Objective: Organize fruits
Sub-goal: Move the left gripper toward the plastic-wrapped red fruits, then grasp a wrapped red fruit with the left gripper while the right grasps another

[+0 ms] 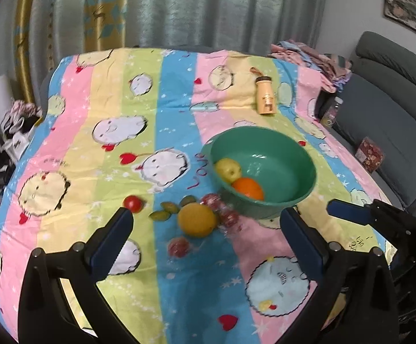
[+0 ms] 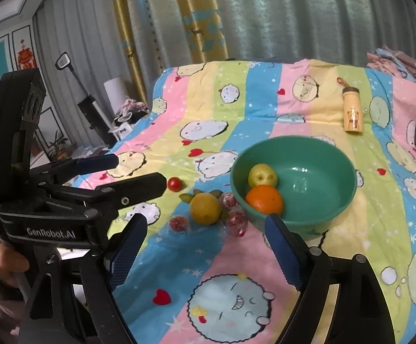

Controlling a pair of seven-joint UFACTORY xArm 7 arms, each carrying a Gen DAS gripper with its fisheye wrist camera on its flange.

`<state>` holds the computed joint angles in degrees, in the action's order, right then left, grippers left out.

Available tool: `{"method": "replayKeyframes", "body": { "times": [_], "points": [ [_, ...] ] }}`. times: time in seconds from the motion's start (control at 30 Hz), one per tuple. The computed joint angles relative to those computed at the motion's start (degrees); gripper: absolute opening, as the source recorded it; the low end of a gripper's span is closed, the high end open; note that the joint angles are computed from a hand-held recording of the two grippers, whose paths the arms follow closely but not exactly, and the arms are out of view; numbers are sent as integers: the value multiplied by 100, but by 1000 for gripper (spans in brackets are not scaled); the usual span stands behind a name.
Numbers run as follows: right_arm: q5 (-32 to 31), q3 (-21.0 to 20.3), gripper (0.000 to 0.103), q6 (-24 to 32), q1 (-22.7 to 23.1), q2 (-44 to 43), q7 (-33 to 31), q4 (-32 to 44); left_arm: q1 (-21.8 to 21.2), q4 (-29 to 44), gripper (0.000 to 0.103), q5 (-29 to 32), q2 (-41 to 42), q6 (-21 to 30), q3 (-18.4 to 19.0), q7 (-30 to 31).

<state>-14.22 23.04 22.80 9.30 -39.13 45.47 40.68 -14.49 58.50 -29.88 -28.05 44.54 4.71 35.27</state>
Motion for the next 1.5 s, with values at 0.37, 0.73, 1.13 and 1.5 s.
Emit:
{"method": "replayKeyframes", "body": {
  "times": [0.37,0.73,1.13,1.5],
  "points": [
    [363,-260,84,-6,438,367,-163,-96,586,80,103,-165,430,767,440,-100],
    [420,-360,84,-149,666,1092,-376,43,932,87,103,-931,745,1715,486,441],
    [188,-287,80,-1072,-2,1060,730,-533,850,-146,99,-905,920,986,63,1029],
    [374,-248,66,-1887,-328,1642,948,-485,631,-98,57,-435,1428,267,-321,868]
  ]
}}
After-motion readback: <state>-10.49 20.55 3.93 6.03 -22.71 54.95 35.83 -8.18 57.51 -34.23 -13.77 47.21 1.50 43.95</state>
